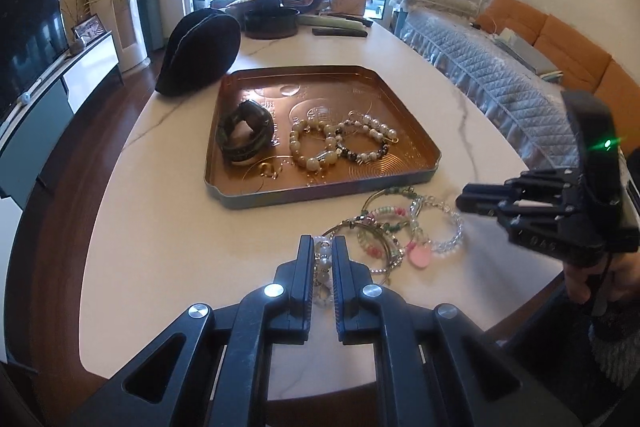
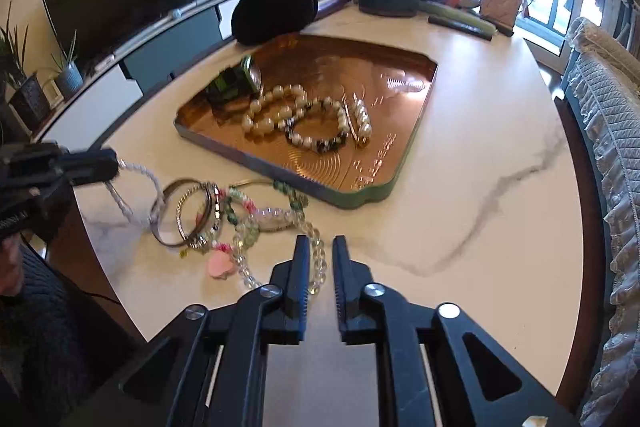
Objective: Organize jewelry
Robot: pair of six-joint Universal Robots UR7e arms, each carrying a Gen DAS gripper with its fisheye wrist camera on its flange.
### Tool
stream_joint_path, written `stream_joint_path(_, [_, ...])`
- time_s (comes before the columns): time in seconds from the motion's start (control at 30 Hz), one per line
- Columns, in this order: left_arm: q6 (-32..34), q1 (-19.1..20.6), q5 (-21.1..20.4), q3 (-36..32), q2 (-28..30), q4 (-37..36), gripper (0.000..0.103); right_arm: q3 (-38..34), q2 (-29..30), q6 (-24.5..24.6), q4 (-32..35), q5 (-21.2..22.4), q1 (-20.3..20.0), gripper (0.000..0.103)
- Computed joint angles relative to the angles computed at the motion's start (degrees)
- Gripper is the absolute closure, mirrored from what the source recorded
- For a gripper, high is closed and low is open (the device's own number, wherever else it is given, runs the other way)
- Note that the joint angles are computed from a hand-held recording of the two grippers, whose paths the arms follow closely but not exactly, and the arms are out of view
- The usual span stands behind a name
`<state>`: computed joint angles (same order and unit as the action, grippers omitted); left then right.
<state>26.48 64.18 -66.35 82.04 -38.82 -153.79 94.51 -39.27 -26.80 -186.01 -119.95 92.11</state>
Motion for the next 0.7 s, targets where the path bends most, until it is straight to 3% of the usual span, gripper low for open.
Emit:
stream_joint_path(0.07, [-0.1, -0.1, 0.3, -0.4, 0.3, 0.5, 0.094, -0.8, 1.0, 0.0, 0.1, -1.5, 0.0, 0.077])
stream_joint_path(0.2, [-1.5, 0.0, 1.6, -2.1, 1.6, 2.3, 0.094, -1.7, 2.7, -2.8, -0.3, -3.8, 0.2, 0.076])
stream_joint_path(0.23, [-1.8, 0.0, 1.7, -2.2, 1.8, 2.4, 0.094, -1.8, 3.2, -4.3, -1.4, -4.4, 0.5, 0.078])
stream_joint_path(0.27, [-2.1, 0.1, 1.8, -2.6, 2.0, 2.8, 0.094, -1.9, 3.3, -4.8, -1.7, -4.5, 0.6, 0.088])
stream_joint_path(0.3, [-2.0, 0.1, 1.7, -2.6, 2.1, 2.8, 0.094, -1.7, 3.1, -4.7, -1.4, -3.7, 0.5, 0.096])
stream_joint_path(0.5, [-2.9, -0.3, 0.4, -2.5, 2.4, 1.3, 0.094, -1.0, 2.5, -3.1, -1.6, -2.0, 0.4, 0.097])
stream_joint_path(0.7, [-3.0, -1.8, -2.6, -0.9, 1.0, -3.0, 0.094, 1.4, 0.9, -4.5, -10.3, 1.8, 2.1, 0.097])
